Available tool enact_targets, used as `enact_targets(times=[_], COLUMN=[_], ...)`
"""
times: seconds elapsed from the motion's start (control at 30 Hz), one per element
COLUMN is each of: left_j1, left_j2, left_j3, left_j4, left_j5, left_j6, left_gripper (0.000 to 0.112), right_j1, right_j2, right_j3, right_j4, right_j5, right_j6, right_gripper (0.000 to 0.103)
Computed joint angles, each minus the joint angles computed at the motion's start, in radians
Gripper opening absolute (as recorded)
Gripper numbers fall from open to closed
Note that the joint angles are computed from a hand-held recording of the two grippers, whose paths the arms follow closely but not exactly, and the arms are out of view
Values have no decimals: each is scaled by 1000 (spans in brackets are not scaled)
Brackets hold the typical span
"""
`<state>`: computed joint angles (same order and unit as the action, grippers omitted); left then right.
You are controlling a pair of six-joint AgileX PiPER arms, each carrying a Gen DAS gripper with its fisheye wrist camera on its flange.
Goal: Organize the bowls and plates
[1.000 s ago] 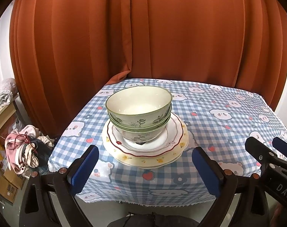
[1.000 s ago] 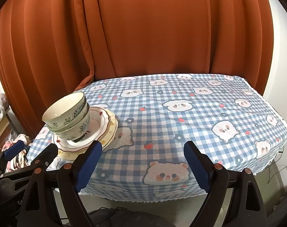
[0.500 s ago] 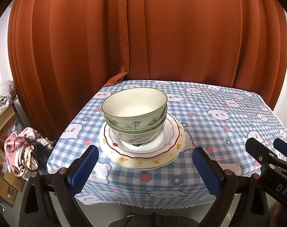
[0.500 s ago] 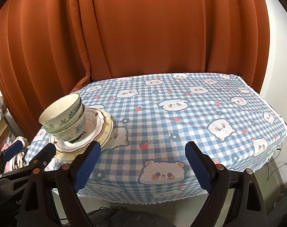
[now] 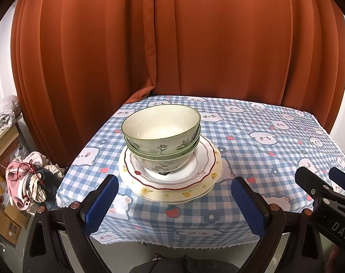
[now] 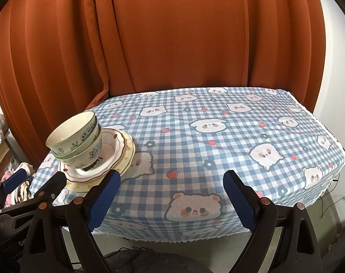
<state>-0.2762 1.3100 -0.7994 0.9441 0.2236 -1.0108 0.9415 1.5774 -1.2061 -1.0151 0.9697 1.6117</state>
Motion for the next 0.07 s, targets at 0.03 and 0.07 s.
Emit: enact_targets(times=[0.03,0.07], left_j1=[-10,-17], left_j2=[2,4], left_j3=[-2,-4], left_j4=[26,42], left_j5=[10,17], left_j6=[-31,-50], left_gripper=[100,101], right_j1=[-2,-6], right_j2=[-2,-3], right_j3=[3,6], right_j4=[0,0], right_j5=[-3,-7], right_j6=[0,0], right_gripper=[94,94])
